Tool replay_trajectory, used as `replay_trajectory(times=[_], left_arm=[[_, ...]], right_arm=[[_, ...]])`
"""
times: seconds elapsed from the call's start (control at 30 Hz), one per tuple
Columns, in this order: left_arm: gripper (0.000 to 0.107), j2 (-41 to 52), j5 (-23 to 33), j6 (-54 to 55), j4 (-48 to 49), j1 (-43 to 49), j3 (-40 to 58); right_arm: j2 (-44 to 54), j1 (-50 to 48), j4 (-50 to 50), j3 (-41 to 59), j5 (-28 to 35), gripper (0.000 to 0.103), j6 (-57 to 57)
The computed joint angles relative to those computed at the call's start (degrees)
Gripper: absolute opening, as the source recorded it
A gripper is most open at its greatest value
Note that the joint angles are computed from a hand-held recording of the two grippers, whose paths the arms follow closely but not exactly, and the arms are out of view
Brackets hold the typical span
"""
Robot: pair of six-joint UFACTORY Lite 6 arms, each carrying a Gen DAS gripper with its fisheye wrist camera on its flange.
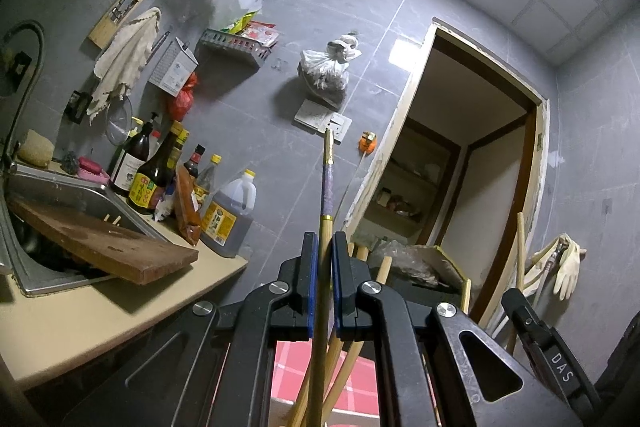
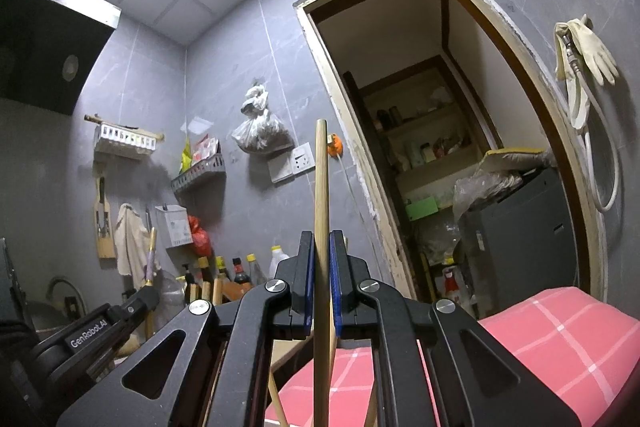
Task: Organize utensils
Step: 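Lift both held chopsticks and carry them over the white basket, then lower the chopsticks into the white basket and open both grippers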
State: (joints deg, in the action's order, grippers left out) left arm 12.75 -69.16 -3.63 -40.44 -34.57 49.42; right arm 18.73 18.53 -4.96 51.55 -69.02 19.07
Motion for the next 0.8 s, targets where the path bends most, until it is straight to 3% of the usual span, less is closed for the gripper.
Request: replay_trajectory(times=[0.37,0.8], left_arm=[[0.005,2.58,-0.08,4.03,-1.50,-2.37,0.13],[0.005,5.03,3.62,6.66,-1.98,-3.61,0.78]], right_arm=[[-0.42,0.91,0.44,-2.81,-1.72,0.006,-3.10],[-0.87,1.67,0.62,-4.87,-1.40,0.006,-4.58]])
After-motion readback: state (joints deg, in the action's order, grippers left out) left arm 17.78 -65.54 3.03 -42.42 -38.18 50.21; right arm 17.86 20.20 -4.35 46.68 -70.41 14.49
